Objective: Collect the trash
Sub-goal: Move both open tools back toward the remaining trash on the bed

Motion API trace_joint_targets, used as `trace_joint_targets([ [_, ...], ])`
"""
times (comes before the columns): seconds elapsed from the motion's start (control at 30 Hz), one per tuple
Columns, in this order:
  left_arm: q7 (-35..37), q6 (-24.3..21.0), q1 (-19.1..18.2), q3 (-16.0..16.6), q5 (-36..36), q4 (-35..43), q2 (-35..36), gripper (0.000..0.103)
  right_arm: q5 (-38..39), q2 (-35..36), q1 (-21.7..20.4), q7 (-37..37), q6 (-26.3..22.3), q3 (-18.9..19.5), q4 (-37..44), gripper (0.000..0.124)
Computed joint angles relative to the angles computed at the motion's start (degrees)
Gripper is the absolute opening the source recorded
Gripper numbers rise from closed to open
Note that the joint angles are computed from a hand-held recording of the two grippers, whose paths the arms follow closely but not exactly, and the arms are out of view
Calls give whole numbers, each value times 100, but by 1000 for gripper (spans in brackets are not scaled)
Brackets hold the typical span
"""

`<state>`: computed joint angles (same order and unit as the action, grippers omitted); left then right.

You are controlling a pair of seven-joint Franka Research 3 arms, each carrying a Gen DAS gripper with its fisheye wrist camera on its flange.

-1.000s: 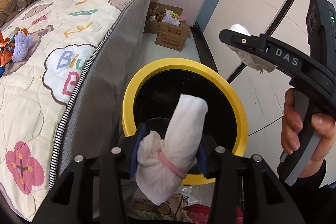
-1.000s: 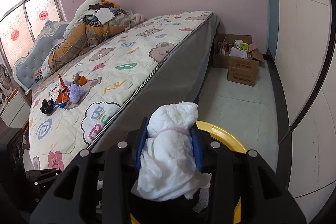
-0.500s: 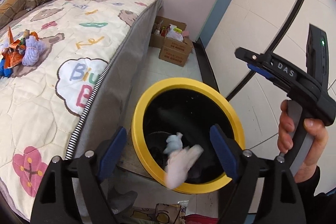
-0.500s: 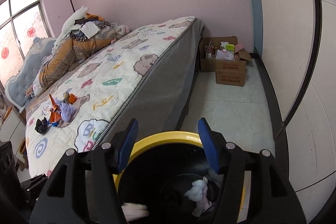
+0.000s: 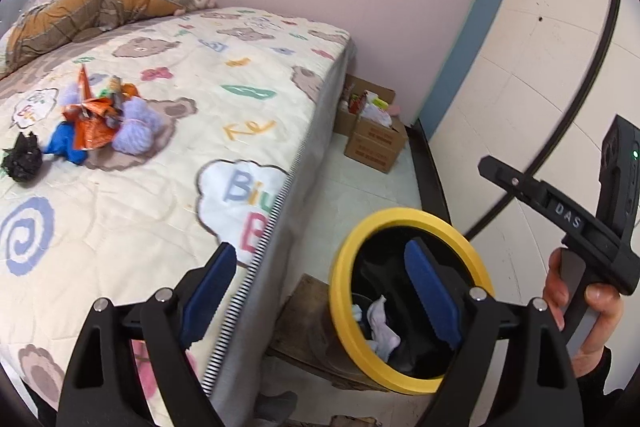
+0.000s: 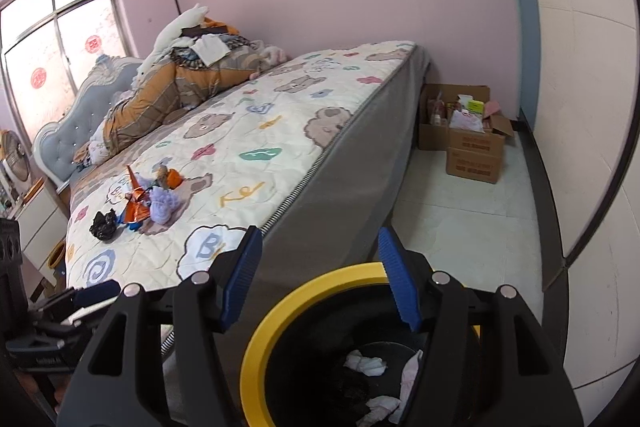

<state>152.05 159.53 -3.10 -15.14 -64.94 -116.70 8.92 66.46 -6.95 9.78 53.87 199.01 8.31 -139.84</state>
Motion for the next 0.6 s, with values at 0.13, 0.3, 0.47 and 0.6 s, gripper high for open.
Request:
trace_joint_targets([
  [0.13,-176,36,152,106,21,147,85,84,-446,257,146,198,-14,-30,238,59],
  [0.3,-333,124,403,167,27,356,224,85,-1011,724,407,429,-117,-158,704,60],
  [0.47,-584,379,651,178,258,589,450,86,-2712,1214,452,1782,-150,-252,993,62],
  [0.6,-908,548,909,126,603,788,659,86,-3166,1668,760,2016,-301,-489,1497,62],
])
